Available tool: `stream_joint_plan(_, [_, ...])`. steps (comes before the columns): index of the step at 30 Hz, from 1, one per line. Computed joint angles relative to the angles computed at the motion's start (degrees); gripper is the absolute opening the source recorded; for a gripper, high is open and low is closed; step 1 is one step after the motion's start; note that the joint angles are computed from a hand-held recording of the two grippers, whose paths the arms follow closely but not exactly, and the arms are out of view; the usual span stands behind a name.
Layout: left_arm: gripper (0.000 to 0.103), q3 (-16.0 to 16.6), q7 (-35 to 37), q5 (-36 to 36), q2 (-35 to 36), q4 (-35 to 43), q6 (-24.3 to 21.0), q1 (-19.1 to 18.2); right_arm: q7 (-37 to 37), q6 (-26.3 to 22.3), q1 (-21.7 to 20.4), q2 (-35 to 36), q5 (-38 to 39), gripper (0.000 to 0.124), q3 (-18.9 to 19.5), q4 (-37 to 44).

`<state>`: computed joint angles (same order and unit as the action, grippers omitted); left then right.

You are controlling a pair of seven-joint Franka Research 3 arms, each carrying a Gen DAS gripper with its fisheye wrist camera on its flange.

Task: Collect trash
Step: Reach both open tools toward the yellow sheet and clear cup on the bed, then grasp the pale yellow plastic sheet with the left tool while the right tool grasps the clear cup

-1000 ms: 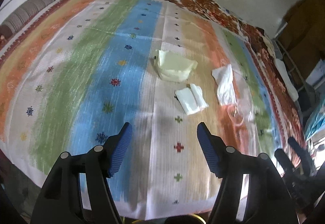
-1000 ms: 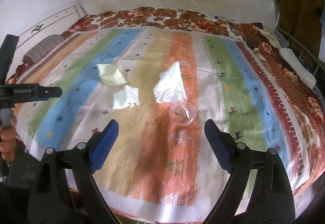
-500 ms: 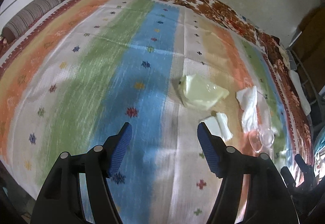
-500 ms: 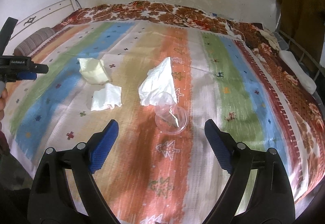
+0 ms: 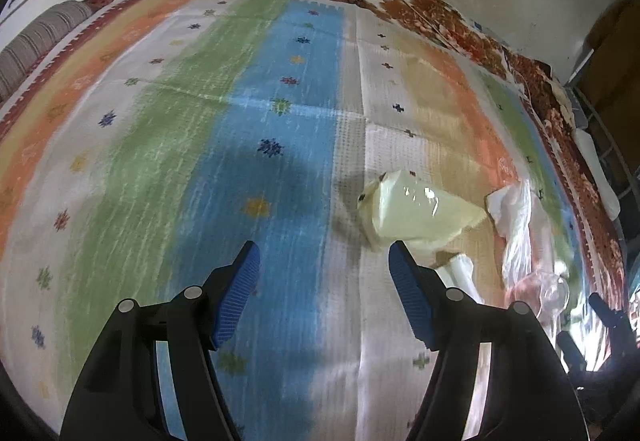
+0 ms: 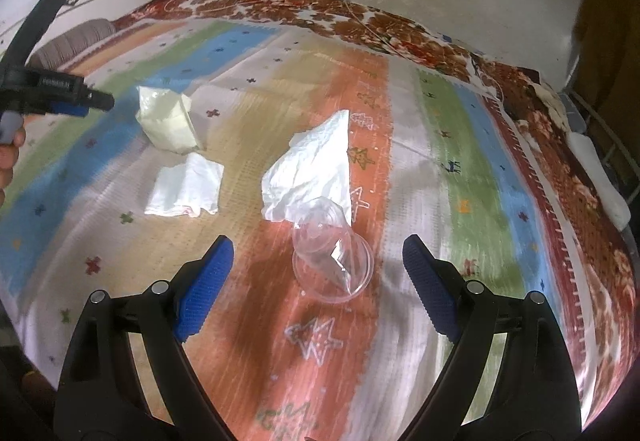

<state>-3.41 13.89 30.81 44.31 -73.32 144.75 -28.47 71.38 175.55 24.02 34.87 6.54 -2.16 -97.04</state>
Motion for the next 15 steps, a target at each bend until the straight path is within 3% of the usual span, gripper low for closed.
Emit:
stream_joint_plan(2, [0.067, -0.3, 1.4, -0.5, 1.6, 2.4, -0.5, 0.4, -0.5, 0.2, 0.9, 1.4, -1.3, 0.081, -1.4, 1.4])
stream_joint_plan(4, [0.067, -0.4, 3.7, -0.8, 3.8, 5.9, -1.9, 0.4, -3.0, -1.0, -0.9, 2.3, -1.6, 0.077, 0.7, 3.0])
stream_joint_plan(10, [0.069, 0.0, 8.5, -2.4, 8.9, 13.4, -3.0, 0.7, -6.0, -2.5, -1.8, 4.8, -1.5, 0.072, 1.7, 6.2])
stream_joint_plan(15, [0.067, -0.4, 10.4, -4.6, 10.7, 13.5, 3.4, 2.0, -5.3, -4.6, -1.5, 6.9, -0.7, 0.054, 1.1, 8.6])
